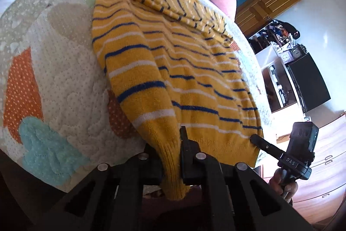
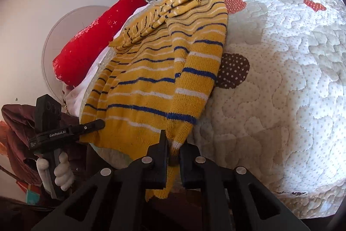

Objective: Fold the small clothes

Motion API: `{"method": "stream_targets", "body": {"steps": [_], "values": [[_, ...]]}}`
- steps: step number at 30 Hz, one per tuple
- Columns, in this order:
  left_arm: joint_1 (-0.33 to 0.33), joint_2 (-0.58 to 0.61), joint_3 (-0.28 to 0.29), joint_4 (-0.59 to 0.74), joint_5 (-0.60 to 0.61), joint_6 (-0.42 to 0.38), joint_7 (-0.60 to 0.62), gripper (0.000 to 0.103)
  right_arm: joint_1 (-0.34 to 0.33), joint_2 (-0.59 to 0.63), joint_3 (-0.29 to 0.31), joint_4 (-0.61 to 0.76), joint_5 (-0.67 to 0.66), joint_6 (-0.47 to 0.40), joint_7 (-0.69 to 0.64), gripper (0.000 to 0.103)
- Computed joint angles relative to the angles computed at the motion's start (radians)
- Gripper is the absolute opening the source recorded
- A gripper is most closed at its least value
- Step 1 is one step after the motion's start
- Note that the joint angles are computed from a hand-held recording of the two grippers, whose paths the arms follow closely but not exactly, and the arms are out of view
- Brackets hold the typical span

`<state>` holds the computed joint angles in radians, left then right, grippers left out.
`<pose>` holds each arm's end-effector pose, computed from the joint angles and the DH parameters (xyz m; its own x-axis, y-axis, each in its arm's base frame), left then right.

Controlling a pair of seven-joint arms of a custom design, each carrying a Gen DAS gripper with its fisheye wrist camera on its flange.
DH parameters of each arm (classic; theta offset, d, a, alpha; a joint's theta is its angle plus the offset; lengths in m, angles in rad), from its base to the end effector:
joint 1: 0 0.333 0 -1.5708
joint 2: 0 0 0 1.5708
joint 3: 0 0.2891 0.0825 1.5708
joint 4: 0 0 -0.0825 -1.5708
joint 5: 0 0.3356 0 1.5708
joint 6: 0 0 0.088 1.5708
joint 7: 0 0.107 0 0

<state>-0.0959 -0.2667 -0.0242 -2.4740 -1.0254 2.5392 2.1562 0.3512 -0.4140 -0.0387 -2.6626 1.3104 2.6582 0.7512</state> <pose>0.4350 -0.0425 0.4234 -0.0670 -0.8231 0.5639 -0.9016 -0.1922 -0.3875 0.3725 0.0919 0.4047 0.2034 -0.7664 -0.6093 -0.8739 0.1385 -0.4660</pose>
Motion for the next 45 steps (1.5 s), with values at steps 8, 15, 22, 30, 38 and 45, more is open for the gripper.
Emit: {"method": "stream_targets", "body": {"steps": [8, 15, 22, 30, 38, 45], "values": [[0.021, 0.074, 0.022, 0.181, -0.108, 0.005, 0.056, 0.011, -0.012, 0.067, -0.022, 0.211, 0.076, -0.040, -0.050, 0.009], [0.084, 0.313, -0.038, 0.469, 0.011, 0.056, -0.086, 0.011, -0.060, 0.317, 0.024, 0.512, -0.021, 0.002, 0.063, 0.009], [0.130, 0.644, -0.071, 0.883, 0.310, -0.007, -0.360, 0.011, -0.137, 0.644, 0.068, 0.889, -0.254, -0.032, 0.339, 0.009], [0.241, 1.034, -0.167, 1.415, 0.394, -0.249, -0.589, 0.012, -0.183, 1.069, 0.058, 1.394, -0.528, -0.157, 0.769, 0.013], [0.344, 1.000, -0.280, 1.382, 0.353, -0.265, -0.494, 0.038, -0.269, 1.091, 0.158, 1.408, -0.540, -0.038, 0.838, 0.068], [0.388, 0.952, -0.292, 1.325, 0.256, -0.204, -0.473, 0.060, -0.324, 0.905, 0.213, 1.153, -0.602, 0.013, 0.726, 0.069]]}}
